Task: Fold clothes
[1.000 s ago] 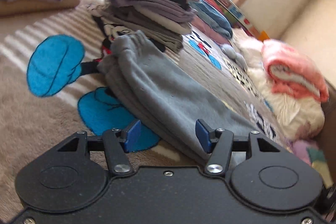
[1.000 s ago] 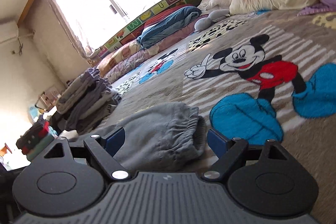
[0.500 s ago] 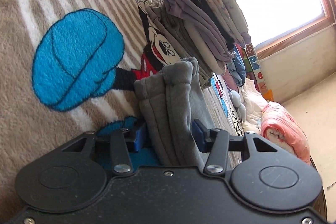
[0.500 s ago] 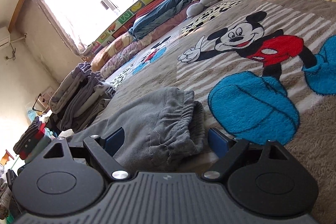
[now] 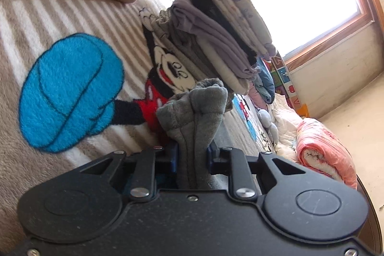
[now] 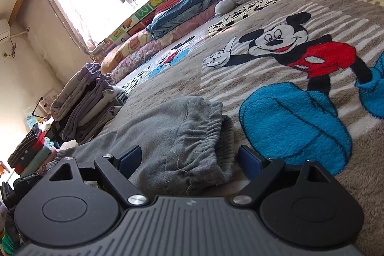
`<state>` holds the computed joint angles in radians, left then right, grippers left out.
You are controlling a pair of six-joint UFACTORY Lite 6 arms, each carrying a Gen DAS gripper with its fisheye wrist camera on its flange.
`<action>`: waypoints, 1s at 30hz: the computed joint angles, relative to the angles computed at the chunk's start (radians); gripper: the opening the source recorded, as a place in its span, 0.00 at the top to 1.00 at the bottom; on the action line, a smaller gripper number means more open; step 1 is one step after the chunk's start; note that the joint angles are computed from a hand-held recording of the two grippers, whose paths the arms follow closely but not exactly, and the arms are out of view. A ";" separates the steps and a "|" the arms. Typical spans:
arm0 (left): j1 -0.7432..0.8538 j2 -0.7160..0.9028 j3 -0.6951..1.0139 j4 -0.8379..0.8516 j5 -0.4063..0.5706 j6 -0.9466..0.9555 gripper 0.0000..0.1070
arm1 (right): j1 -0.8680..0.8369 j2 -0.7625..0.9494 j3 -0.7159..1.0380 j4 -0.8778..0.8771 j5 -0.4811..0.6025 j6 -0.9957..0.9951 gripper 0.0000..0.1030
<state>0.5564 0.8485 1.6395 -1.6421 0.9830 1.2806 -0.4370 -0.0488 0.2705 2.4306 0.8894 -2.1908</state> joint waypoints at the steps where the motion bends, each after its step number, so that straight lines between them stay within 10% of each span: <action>1: -0.001 -0.038 -0.040 -0.025 0.014 0.031 0.82 | -0.012 0.005 0.003 -0.018 0.010 0.014 0.16; 17: -0.381 -0.698 -0.628 -0.406 -0.278 0.734 0.83 | -0.286 0.224 0.087 -0.328 0.306 0.221 0.36; 30: -0.884 -0.793 -0.856 -1.257 -0.403 1.777 0.83 | -0.367 0.360 0.155 -0.392 0.440 0.306 0.36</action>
